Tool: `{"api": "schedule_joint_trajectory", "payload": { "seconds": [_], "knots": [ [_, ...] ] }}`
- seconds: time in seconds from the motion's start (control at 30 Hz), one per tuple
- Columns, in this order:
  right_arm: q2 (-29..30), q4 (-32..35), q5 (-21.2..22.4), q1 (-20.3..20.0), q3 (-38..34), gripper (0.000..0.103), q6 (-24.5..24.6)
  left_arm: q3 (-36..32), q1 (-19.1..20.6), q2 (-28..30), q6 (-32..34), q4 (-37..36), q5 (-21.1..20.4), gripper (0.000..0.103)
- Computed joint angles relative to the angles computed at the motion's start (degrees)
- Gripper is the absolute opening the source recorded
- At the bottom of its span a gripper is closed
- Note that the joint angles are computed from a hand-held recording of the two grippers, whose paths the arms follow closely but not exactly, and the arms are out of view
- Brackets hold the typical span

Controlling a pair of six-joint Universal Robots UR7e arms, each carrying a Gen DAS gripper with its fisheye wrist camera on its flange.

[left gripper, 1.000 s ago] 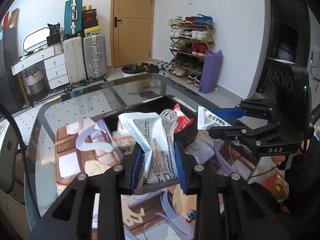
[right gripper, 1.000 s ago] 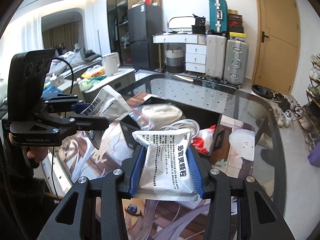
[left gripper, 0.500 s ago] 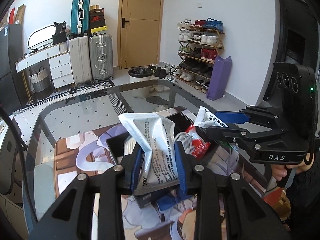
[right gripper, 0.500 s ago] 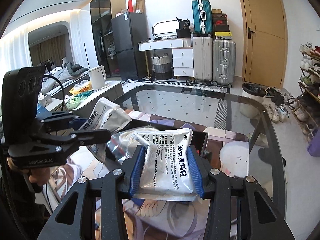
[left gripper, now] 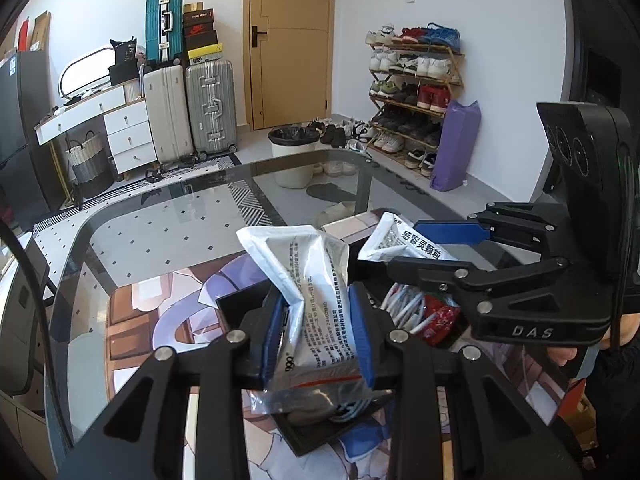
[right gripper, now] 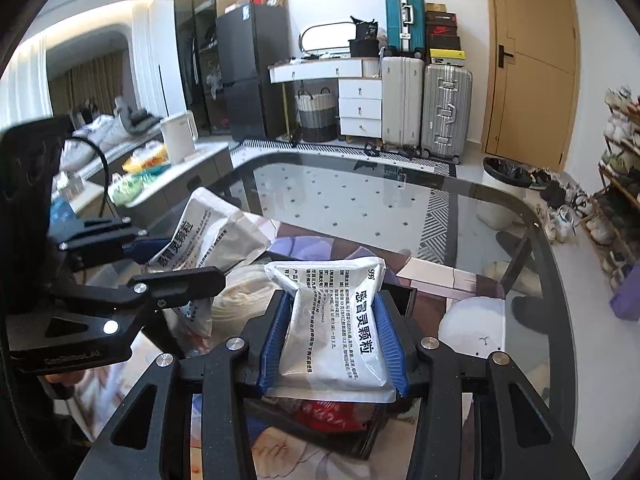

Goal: Organize soft objects
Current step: 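Carry the packet with the right gripper while the left carries its packet over the box, then open the left gripper to drop its packet in the box while the right releases its packet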

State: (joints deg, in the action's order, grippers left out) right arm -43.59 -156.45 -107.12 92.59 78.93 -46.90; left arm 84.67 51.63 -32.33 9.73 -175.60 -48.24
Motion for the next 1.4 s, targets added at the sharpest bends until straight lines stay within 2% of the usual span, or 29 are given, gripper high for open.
{"api": "schedule_joint_trajectory", "payload": {
  "seconds": [0.23,0.6,0.7,0.77,0.83,0.9,0.93,1.03,1.1,1.3,1.4],
  "knots": [
    [2.5,0.8,-2.2,-0.1,-2.8,0.044,-1.2,-1.5,0.9,1.2,-0.6,2.4,-0.9,0.031],
    [3.5,4.4,-4.4,-0.2,-3.2,0.044,0.1,-1.6,1.2,1.4,0.1,4.1,-1.7,0.031],
    [3.6,2.9,-4.9,0.1,-2.5,0.044,-0.6,-1.0,1.2,1.0,0.6,4.3,-1.6,0.033],
    [3.4,2.0,-3.6,-0.1,-2.1,0.045,-0.7,-0.7,1.0,0.8,0.4,4.5,-1.1,0.034],
    [3.1,0.1,-3.3,-0.1,-1.2,0.050,-2.0,-0.5,0.8,0.8,0.4,4.4,-0.7,0.036],
    [2.3,-2.6,-2.6,-0.1,0.3,0.060,-3.9,-0.2,0.7,0.7,0.2,4.3,-0.4,0.042],
    [1.9,-4.8,-2.3,-0.1,1.4,0.061,-5.3,0.1,0.6,0.5,0.0,4.1,-0.7,0.045],
    [0.7,-9.4,-1.9,-0.2,3.8,0.074,-8.1,0.8,0.5,0.3,0.0,3.1,-1.2,0.052],
    [-0.5,-10.2,-0.7,-0.6,5.0,0.087,-8.0,1.3,0.3,0.2,0.2,2.4,-1.0,0.054],
    [-3.8,-12.1,2.2,-1.4,8.4,0.099,-6.9,3.2,-0.6,-0.3,1.2,-0.3,-0.1,0.055],
    [-4.9,-13.2,3.4,-1.6,9.8,0.102,-6.2,3.9,-1.0,-0.5,0.9,-1.7,0.1,0.055]
  ]
}}
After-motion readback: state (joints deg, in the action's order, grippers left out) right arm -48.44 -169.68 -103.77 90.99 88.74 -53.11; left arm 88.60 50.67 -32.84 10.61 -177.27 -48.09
